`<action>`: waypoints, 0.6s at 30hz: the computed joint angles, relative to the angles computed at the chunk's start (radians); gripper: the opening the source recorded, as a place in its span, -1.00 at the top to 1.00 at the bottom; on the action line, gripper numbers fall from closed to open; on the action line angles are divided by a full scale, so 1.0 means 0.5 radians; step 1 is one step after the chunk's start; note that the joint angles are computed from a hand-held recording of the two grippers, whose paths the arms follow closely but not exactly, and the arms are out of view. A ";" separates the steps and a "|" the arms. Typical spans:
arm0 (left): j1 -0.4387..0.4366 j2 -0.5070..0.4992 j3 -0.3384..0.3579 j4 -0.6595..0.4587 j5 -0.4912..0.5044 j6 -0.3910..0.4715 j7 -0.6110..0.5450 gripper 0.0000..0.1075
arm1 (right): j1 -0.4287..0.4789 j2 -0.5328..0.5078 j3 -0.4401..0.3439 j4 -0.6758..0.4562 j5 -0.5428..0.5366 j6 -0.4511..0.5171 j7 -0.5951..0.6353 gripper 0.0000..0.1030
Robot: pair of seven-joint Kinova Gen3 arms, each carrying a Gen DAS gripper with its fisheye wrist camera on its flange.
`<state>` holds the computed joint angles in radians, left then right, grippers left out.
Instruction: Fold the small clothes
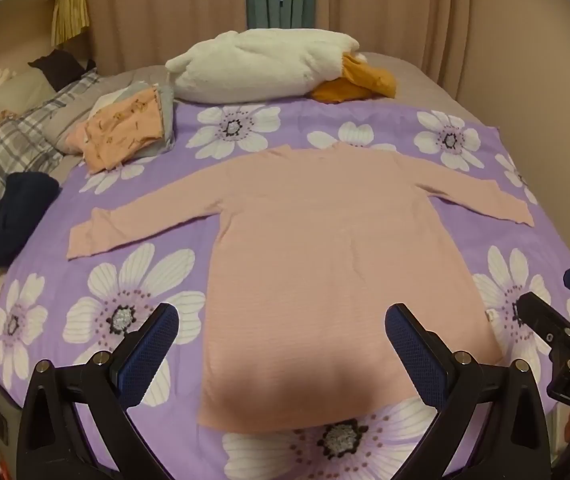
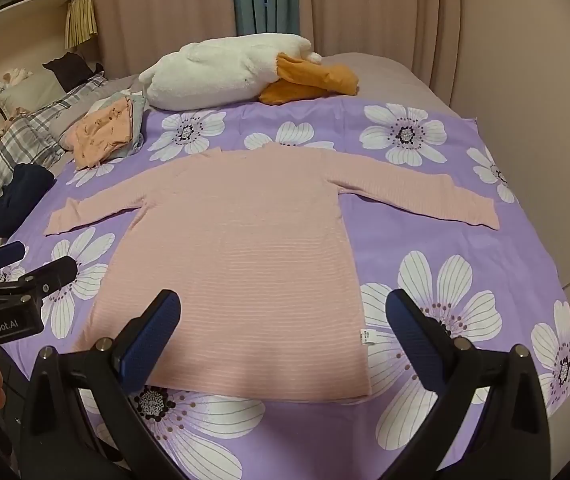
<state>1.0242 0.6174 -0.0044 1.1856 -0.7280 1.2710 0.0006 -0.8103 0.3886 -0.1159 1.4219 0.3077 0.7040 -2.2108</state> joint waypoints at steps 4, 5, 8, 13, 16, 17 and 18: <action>-0.003 -0.010 0.000 0.023 0.002 -0.016 0.013 -0.90 | -0.010 -0.004 0.001 0.013 0.005 -0.009 -0.014 -1.00; -0.005 -0.012 0.001 0.026 0.004 -0.017 0.016 -0.90 | -0.007 -0.005 -0.002 0.015 0.002 -0.011 -0.011 -1.00; -0.001 -0.014 0.000 0.027 -0.007 -0.014 0.020 -0.90 | -0.011 -0.010 -0.004 0.036 0.004 -0.030 -0.014 -0.99; 0.012 0.009 0.005 -0.018 -0.003 0.020 0.017 -0.90 | -0.022 -0.012 -0.006 0.046 0.005 -0.038 -0.027 -1.00; 0.008 -0.001 0.003 0.000 -0.002 0.003 0.023 -0.90 | -0.027 -0.012 -0.003 0.049 0.010 -0.041 -0.035 -1.00; 0.006 -0.003 0.003 0.011 -0.002 -0.009 0.027 -0.90 | -0.026 -0.014 -0.004 0.054 0.011 -0.047 -0.036 -1.00; 0.005 -0.007 0.002 0.026 -0.003 -0.020 0.032 -0.90 | -0.027 -0.012 -0.003 0.052 0.011 -0.043 -0.038 -1.00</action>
<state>1.0265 0.6137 -0.0032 1.1986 -0.7295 1.2610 0.0167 -0.8239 0.3823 -0.1174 1.4480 0.3135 0.6825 -2.2300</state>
